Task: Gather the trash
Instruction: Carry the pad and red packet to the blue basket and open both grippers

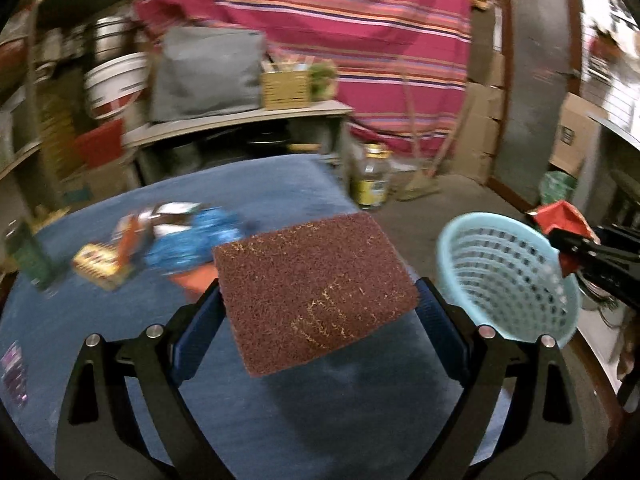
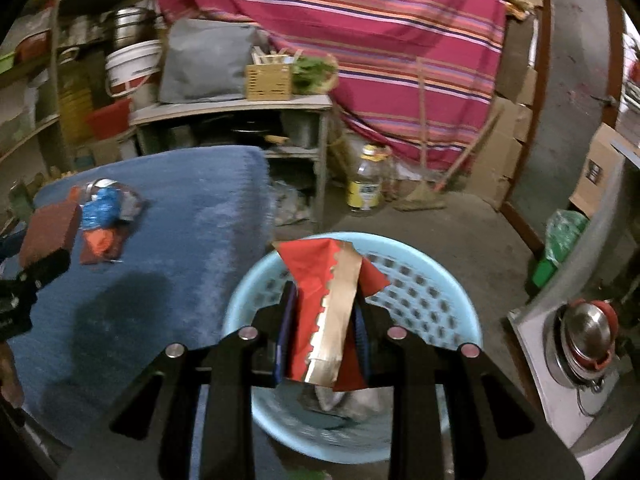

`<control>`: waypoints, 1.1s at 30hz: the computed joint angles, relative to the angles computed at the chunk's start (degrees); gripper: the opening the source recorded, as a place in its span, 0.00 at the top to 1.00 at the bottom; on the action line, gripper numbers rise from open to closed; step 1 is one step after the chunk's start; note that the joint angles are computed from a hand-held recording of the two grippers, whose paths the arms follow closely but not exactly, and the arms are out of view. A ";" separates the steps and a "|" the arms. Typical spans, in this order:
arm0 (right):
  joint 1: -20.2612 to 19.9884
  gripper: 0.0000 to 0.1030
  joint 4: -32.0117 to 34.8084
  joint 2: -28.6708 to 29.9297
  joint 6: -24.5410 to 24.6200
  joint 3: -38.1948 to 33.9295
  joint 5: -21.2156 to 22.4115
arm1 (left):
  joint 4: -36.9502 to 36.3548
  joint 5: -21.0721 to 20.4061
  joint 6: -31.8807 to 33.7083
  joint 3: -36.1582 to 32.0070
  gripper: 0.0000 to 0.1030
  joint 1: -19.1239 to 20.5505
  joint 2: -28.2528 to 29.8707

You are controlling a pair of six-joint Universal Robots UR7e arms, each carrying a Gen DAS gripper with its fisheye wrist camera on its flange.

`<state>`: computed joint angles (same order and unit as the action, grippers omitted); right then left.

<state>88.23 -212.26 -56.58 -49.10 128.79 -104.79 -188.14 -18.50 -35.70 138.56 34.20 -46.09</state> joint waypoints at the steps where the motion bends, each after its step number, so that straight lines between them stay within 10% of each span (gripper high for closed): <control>1: -0.81 0.74 0.21 -0.72 0.02 -0.18 0.28 | -1.91 -0.77 2.27 -1.25 0.13 0.25 1.51; 18: -7.70 0.74 5.05 -3.26 1.65 -4.54 2.46 | -11.96 -11.54 24.93 -21.88 0.12 5.17 17.18; 33: -8.94 0.74 6.16 -3.21 2.97 -5.34 2.48 | -11.82 -12.98 25.85 -23.58 0.05 6.67 16.58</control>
